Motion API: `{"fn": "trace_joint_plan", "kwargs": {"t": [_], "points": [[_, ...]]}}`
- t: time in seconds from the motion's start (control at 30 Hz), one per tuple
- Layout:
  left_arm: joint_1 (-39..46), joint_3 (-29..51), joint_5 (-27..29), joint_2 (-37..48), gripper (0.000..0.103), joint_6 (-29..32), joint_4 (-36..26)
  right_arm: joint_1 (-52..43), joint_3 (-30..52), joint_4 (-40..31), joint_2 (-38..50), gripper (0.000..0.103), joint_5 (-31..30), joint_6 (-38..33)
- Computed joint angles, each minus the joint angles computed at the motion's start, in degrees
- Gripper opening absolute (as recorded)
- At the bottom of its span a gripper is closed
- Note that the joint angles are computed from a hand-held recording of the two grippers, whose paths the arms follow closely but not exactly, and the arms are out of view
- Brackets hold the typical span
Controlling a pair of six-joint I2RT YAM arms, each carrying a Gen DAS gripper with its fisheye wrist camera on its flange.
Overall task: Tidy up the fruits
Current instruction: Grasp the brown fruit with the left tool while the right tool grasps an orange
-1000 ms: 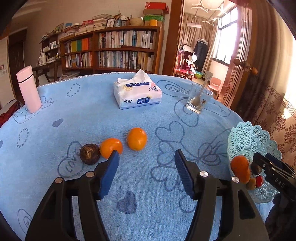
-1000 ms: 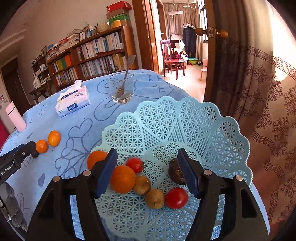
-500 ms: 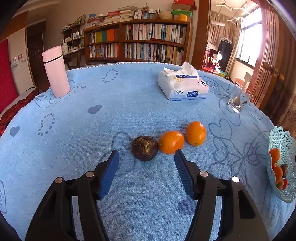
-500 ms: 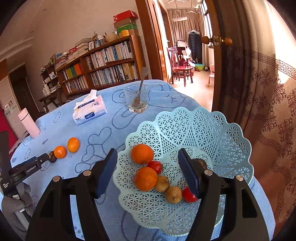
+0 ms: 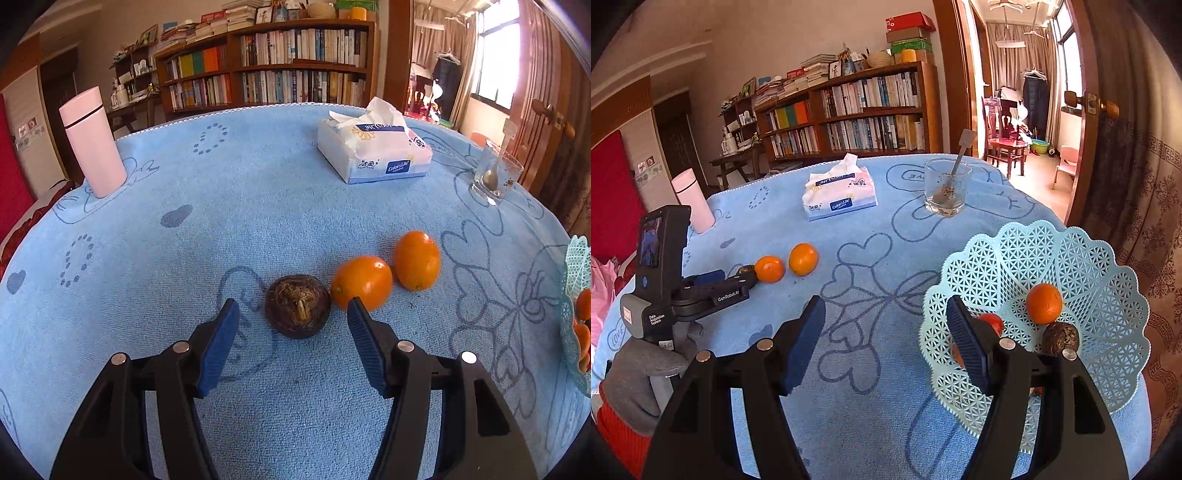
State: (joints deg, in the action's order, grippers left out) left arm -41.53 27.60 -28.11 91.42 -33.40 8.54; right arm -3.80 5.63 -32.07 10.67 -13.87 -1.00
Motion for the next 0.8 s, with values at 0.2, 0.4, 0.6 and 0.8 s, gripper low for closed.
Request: {"fn": "trace_joint_plan", "kwargs": {"t": [0.2,0.4,0.6,0.8], "points": [[4.50,-0.10,7.15,3.38,0.041,1.26,4.77,9.29,0.34,8.03,9.83,0.070,4.45,3.51],[5.72,-3.59,9.78,1.40,0.041,0.96,9.11,15.96,1.25,22.03,26.95,0.070,7.63,7.81],[5.44,-7.82,7.93,-7.06,0.041,-0.02,7.09,22.86,4.51,35.45,46.31,0.070,10.93,12.49],[5.80,-10.19,5.98,-15.43,0.041,-0.39,3.94,30.62,9.84,45.01,62.77,0.070,17.40,14.68]]}}
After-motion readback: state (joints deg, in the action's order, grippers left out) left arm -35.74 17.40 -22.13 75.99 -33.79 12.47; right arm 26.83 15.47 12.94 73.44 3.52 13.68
